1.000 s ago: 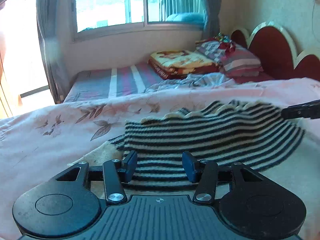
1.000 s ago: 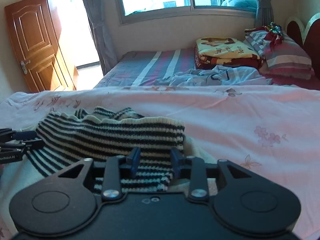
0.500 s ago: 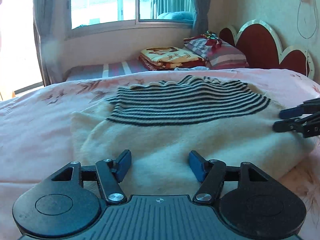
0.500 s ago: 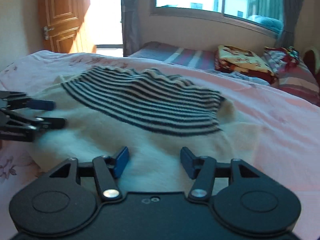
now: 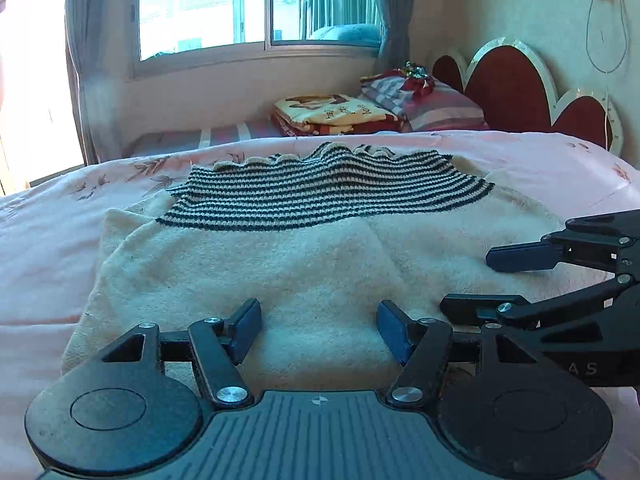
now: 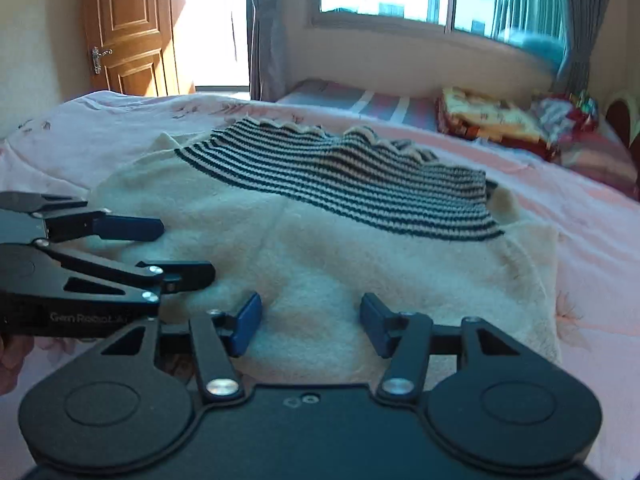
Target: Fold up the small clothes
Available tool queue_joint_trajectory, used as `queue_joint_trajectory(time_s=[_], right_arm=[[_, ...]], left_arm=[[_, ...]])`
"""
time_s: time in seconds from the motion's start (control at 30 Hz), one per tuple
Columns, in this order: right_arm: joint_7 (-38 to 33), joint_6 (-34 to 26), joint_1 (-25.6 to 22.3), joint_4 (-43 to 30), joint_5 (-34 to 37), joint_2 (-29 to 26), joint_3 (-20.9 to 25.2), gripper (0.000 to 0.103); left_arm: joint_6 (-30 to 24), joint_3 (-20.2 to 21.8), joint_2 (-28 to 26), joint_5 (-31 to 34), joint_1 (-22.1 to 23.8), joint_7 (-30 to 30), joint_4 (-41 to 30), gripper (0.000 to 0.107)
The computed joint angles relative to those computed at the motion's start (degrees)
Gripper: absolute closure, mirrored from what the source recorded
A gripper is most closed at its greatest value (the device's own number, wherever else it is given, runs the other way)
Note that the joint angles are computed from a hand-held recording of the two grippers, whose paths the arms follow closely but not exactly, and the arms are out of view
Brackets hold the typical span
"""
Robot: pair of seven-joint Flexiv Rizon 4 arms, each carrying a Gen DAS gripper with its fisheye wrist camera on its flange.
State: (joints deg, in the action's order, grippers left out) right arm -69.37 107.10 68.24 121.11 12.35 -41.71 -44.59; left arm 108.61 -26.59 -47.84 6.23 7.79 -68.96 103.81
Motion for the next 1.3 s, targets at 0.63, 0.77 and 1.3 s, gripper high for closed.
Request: queue_joint_trajectory(time_s=[0.63, 0.77, 1.3], right_arm=[[0.3, 0.63, 5.5, 9.49, 3.94, 6.25, -6.4, 0.043], [1.85, 0.61, 1.83, 9.41, 1.9, 5.22, -2.74, 0.04], [4.78, -2.28, -11.64, 2.28, -1.11, 6.56, 4.02, 0.049]], left_arm=[[1.86, 0.96, 4.12, 3.82, 1.08, -3.07, 3.97, 0.037], [1.79, 5.37, 3.33, 0.42, -3.45, -0.75, 3.58, 0.034], [-4.78, 6.58, 2.04, -5.9, -1.71, -3.03, -2.79, 0.034]])
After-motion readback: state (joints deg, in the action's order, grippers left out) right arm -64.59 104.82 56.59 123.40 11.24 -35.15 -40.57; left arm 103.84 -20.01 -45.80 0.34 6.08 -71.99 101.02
